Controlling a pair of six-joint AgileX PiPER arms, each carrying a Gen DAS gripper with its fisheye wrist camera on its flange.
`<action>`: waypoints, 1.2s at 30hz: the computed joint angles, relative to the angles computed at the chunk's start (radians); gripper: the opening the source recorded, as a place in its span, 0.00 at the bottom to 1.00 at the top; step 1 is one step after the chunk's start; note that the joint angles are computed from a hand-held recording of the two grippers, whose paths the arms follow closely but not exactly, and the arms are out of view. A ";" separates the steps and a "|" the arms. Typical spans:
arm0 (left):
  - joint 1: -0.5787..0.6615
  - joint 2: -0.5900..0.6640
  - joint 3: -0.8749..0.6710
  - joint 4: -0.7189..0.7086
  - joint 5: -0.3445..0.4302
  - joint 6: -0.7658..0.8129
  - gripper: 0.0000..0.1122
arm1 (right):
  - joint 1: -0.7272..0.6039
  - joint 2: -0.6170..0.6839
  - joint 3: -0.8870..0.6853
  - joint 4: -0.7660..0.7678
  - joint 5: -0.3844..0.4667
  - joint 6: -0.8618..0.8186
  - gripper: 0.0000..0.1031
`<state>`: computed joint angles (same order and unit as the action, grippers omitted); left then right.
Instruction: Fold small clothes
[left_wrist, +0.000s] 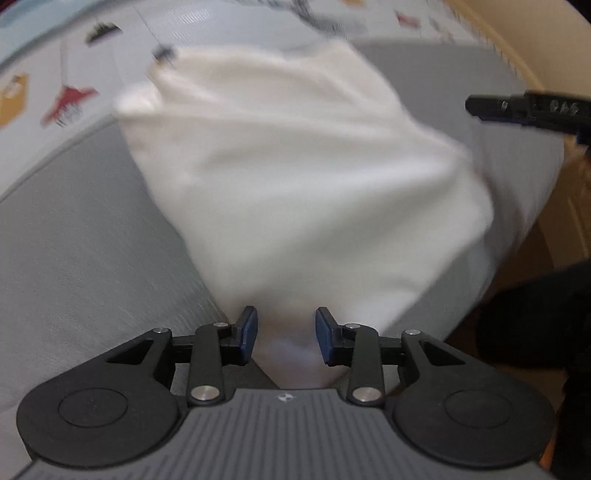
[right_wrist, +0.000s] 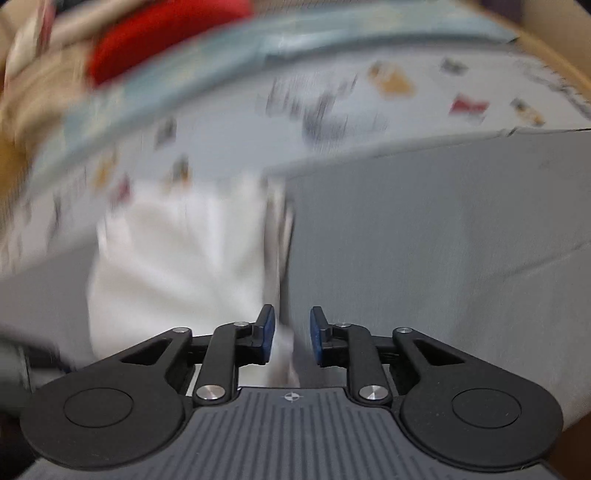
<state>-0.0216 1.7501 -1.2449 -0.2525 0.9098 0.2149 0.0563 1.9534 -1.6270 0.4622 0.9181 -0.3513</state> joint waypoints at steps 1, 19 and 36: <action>0.024 -0.013 0.004 -0.017 -0.012 -0.007 0.38 | -0.004 -0.007 0.014 0.024 -0.046 0.005 0.28; 0.016 0.041 -0.128 0.334 -0.143 -0.661 0.51 | 0.160 0.242 -0.255 -0.141 -0.133 0.234 0.46; 0.061 0.020 -0.116 0.235 -0.158 -0.574 0.52 | 0.236 0.306 -0.317 -0.451 -0.233 0.560 0.07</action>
<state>0.0397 1.7697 -1.3610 -0.0176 0.7516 -0.3589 0.2921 2.2592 -1.9444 0.0116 0.6847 0.2088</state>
